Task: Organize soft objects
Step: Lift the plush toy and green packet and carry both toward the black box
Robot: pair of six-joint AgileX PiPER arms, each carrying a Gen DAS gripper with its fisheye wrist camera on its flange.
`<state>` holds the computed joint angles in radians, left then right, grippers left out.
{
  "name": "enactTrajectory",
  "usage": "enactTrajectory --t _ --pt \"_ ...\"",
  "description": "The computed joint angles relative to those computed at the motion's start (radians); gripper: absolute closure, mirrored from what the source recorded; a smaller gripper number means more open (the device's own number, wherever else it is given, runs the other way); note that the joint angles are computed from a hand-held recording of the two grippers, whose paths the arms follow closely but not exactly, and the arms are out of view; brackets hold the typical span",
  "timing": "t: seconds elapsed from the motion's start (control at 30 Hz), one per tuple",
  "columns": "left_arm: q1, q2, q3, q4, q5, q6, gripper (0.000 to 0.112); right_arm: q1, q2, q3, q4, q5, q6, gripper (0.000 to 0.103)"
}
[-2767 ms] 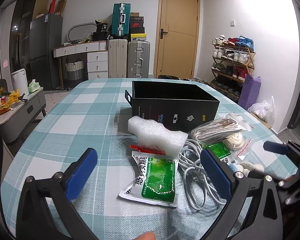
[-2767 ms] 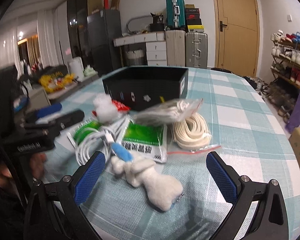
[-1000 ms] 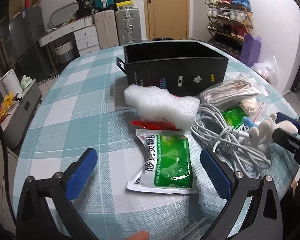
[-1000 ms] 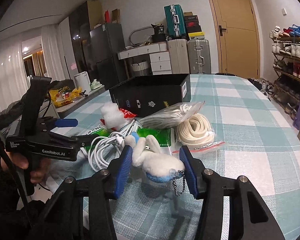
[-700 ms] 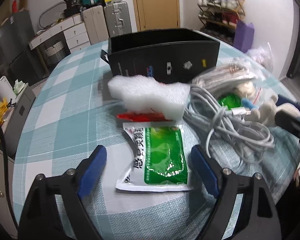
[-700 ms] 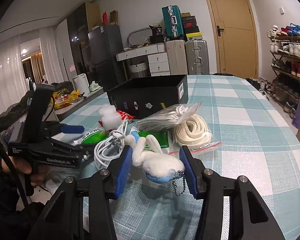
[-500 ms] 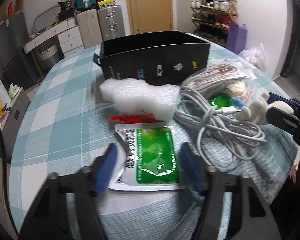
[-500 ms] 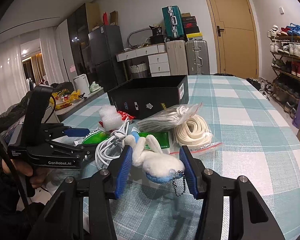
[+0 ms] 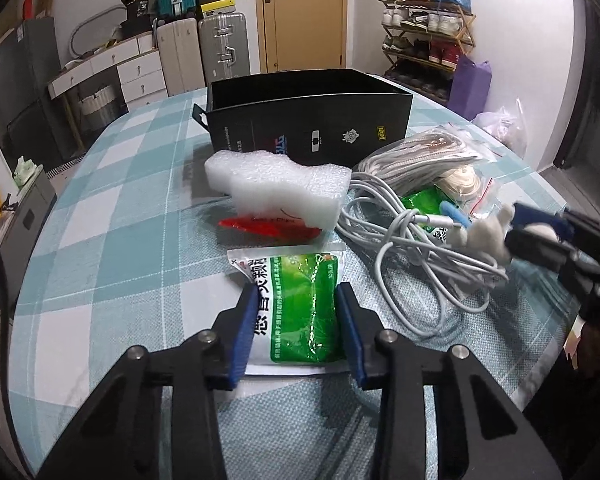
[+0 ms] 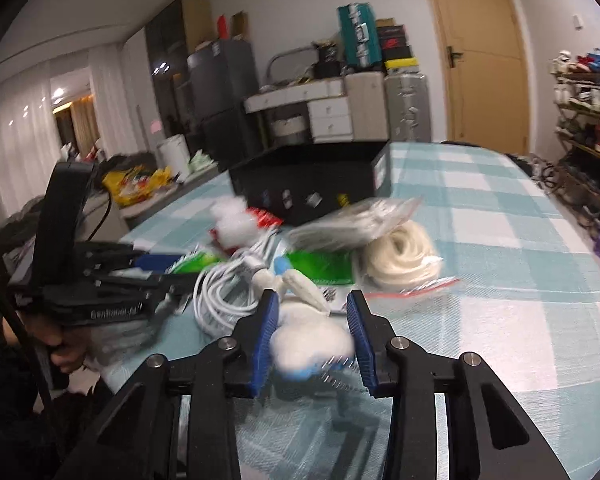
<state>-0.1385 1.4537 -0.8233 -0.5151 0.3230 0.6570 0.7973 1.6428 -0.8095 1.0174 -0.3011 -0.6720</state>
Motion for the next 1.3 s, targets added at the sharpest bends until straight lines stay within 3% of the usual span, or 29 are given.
enactTrajectory --t 0.3,0.43,0.87,1.0,1.3 --pt "0.026 0.011 0.001 -0.097 -0.001 0.092 0.075 -0.010 0.076 -0.078 0.081 0.119 -0.137 0.062" --pt "0.025 0.007 0.004 -0.118 -0.005 0.107 0.075 0.016 0.100 -0.101 0.265 0.095 -0.335 0.069" --pt "0.104 -0.124 0.058 -0.377 0.008 0.343 0.075 0.033 0.001 -0.009 0.021 -0.052 -0.033 0.071" --pt "0.131 -0.163 0.061 -0.454 0.028 0.416 0.075 0.044 -0.038 -0.003 0.007 -0.085 -0.008 0.071" --pt "0.160 -0.206 0.021 -0.496 0.068 0.440 0.075 0.028 -0.091 -0.075 0.076 -0.028 -0.101 0.071"
